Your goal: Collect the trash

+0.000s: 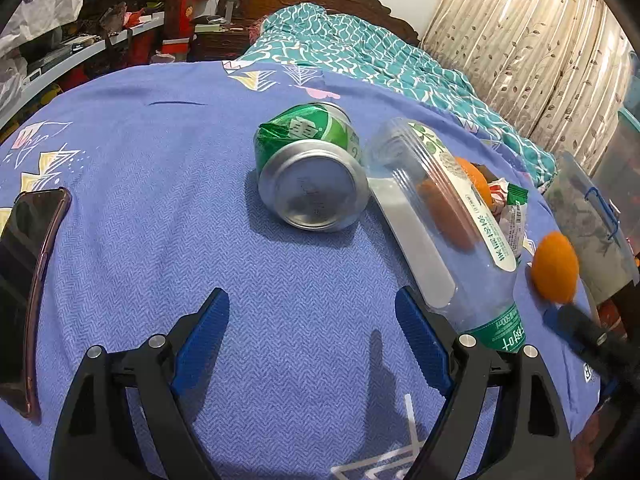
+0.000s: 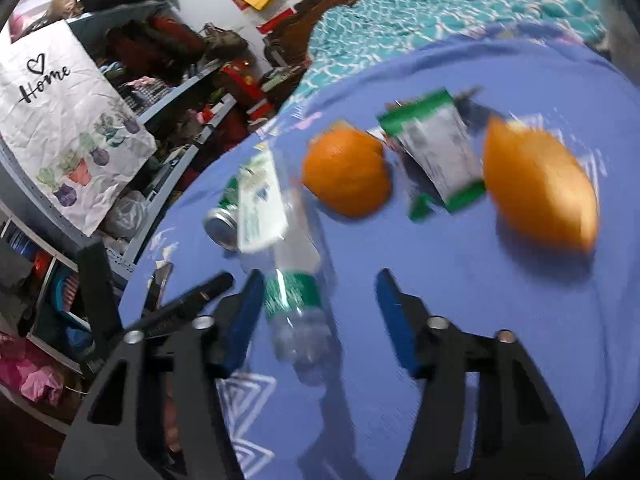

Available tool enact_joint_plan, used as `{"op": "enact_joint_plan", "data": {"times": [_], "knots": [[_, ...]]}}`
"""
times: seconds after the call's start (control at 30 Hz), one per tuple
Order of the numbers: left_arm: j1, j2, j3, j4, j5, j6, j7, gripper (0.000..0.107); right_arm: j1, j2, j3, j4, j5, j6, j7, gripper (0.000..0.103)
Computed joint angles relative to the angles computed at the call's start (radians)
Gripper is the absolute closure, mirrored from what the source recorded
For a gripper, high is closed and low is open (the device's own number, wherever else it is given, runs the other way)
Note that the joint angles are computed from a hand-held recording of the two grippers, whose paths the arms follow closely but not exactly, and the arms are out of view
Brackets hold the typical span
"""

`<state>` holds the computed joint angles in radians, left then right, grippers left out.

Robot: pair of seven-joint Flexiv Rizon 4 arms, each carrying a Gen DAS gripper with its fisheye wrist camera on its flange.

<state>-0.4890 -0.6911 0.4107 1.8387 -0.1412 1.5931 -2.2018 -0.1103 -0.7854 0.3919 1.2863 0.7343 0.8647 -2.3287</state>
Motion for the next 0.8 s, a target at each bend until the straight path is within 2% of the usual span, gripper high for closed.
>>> {"op": "enact_joint_plan", "data": {"times": [0.07,0.1,0.2,0.3,0.33,0.43,0.5,0.57,0.63,0.73,0.8], "knots": [[0.001,0.001,-0.001,0.0,0.001,0.0,0.0,0.026,0.006,-0.008,-0.01,0.007,-0.009,-0.006,0.013,0.061],[0.002,0.001,-0.002,0.001,0.001,0.002,0.0,0.026,0.017,-0.015,-0.019,0.006,-0.022,-0.012,0.031,0.063],[0.008,0.001,-0.009,0.001,0.0,0.005,0.001,0.026,0.028,-0.028,-0.012,0.004,-0.043,-0.046,0.04,0.063],[-0.003,-0.001,0.007,0.007,-0.01,0.009,-0.014,0.025,0.05,-0.011,0.001,0.051,-0.066,-0.034,-0.023,0.062],[0.015,0.005,-0.014,0.021,-0.015,0.036,-0.018,0.025,0.06,0.001,0.003,0.077,-0.067,0.003,-0.054,0.062],[0.092,0.028,-0.107,0.067,-0.039,0.118,0.012,0.013,0.051,0.006,0.01,0.086,-0.06,0.013,-0.067,0.062],[0.063,0.025,-0.081,0.076,-0.063,0.141,0.018,0.013,0.036,0.013,0.011,0.096,-0.037,0.048,-0.07,0.061],[0.014,0.021,-0.04,0.072,-0.089,0.14,0.04,0.013,0.02,0.027,0.014,0.122,-0.01,0.127,-0.1,0.05],[-0.043,0.013,0.004,0.055,-0.109,0.133,0.07,0.013,-0.021,0.041,0.029,0.143,0.034,0.204,-0.139,0.045],[-0.125,-0.016,0.08,-0.005,-0.134,0.085,0.115,0.012,-0.074,0.047,0.051,0.154,0.107,0.316,-0.157,0.038],[-0.145,-0.038,0.103,-0.056,-0.131,0.036,0.127,0.012,-0.09,0.037,0.046,0.14,0.132,0.376,-0.113,0.031]]}}
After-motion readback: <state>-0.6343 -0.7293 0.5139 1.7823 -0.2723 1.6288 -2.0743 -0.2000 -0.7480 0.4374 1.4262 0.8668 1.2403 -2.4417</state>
